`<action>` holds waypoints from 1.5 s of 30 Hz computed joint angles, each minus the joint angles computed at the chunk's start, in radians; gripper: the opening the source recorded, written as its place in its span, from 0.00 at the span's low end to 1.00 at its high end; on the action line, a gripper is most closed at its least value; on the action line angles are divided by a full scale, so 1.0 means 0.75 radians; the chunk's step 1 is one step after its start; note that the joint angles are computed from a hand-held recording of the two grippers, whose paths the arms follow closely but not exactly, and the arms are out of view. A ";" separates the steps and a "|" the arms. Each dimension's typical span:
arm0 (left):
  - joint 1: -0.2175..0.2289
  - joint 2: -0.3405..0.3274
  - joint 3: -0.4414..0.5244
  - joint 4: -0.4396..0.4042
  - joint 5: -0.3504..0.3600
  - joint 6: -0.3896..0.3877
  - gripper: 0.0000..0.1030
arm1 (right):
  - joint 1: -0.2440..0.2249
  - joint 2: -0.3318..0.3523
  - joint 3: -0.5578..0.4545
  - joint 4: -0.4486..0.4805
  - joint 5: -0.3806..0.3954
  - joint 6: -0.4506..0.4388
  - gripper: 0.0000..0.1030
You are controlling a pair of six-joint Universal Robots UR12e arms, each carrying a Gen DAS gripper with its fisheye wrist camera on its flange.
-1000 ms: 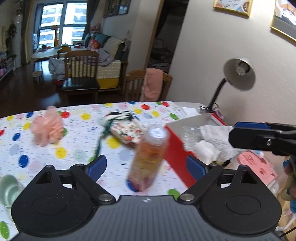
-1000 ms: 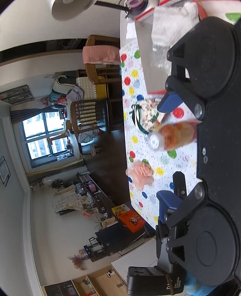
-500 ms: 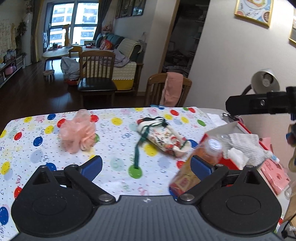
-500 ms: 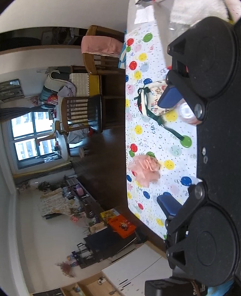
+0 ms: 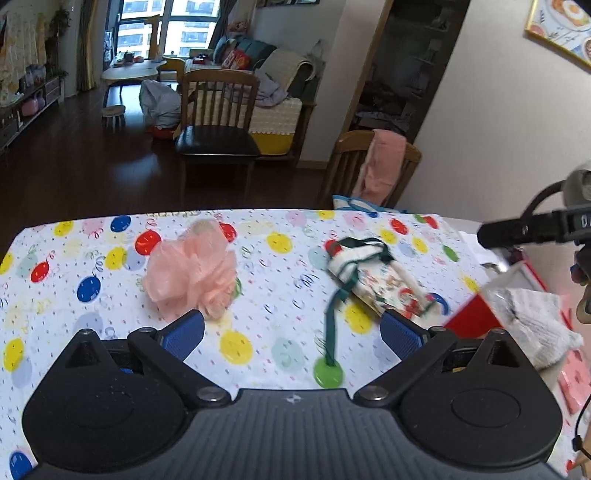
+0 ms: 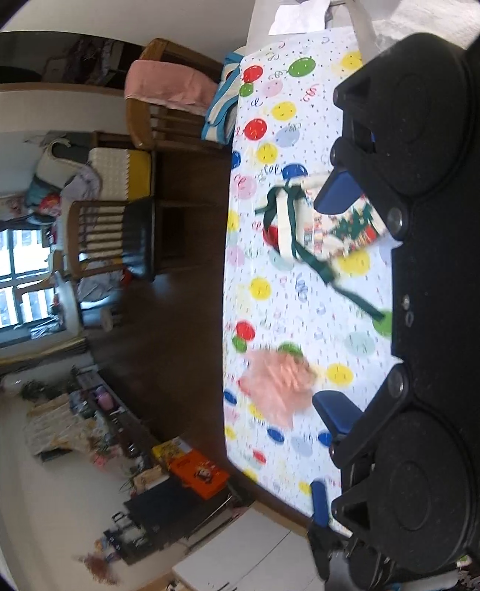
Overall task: Organize soft objects
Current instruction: 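Move both tools back over the table toward the pink puff and tote bag, then grasp the pink mesh puff with the left tool while the right tool grasps the Christmas tote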
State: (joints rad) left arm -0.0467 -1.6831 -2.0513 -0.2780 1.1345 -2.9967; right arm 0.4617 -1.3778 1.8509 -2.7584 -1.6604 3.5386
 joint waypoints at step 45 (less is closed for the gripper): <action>-0.095 -0.472 0.415 -0.246 0.462 -0.076 0.98 | -0.158 0.289 -0.120 0.364 0.164 -0.132 0.98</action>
